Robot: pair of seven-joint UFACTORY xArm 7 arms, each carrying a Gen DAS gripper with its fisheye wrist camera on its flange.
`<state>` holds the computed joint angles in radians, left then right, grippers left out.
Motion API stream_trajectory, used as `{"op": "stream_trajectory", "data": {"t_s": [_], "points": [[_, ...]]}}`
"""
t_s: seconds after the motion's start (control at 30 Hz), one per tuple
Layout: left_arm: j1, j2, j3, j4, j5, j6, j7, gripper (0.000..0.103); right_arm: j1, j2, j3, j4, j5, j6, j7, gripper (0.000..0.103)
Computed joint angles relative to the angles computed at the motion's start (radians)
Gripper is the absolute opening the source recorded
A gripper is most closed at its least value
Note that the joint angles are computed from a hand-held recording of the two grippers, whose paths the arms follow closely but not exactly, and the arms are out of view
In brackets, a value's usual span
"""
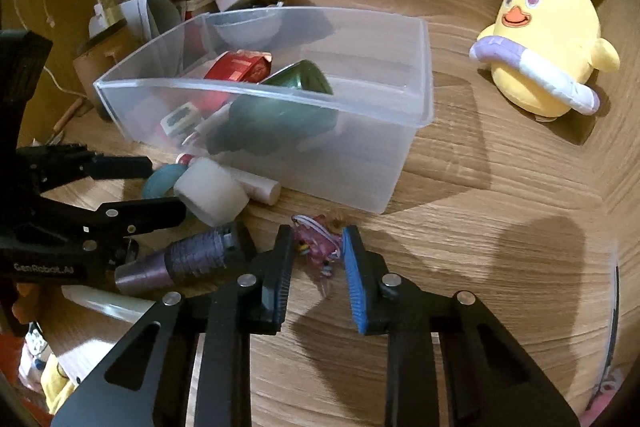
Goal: Organize objects
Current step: 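Grasp the blue tape roll with the left tool while the right tool grasps the pink hair tie, then carry tape roll and hair tie into the clear box and open both tools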
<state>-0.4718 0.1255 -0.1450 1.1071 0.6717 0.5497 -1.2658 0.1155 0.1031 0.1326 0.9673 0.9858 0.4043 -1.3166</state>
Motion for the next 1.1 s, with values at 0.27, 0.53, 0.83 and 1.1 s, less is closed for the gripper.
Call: {"op": "stream_trajectory", "data": {"t_s": [0.27,0.53,0.83,1.1], "points": [[-0.005,-0.003,0.001,-0.002,0.014,0.001,-0.017,0.039,-0.01,-0.038,-0.017,-0.008,0.076,0.031,-0.033,0.023],[0.004,-0.06,-0.014,-0.043,0.041,0.013,-0.077,0.039,0.001,-0.085,-0.044,-0.015,0.144,0.053,-0.066,0.023],[0.034,-0.133,-0.054,-0.054,0.141,0.064,-0.159,0.039,0.025,-0.136,-0.069,-0.008,0.228,0.063,-0.133,0.023],[0.062,-0.177,-0.082,-0.044,0.215,0.098,-0.205,0.039,0.042,-0.155,-0.08,0.013,0.298,0.078,-0.163,0.023]]}}
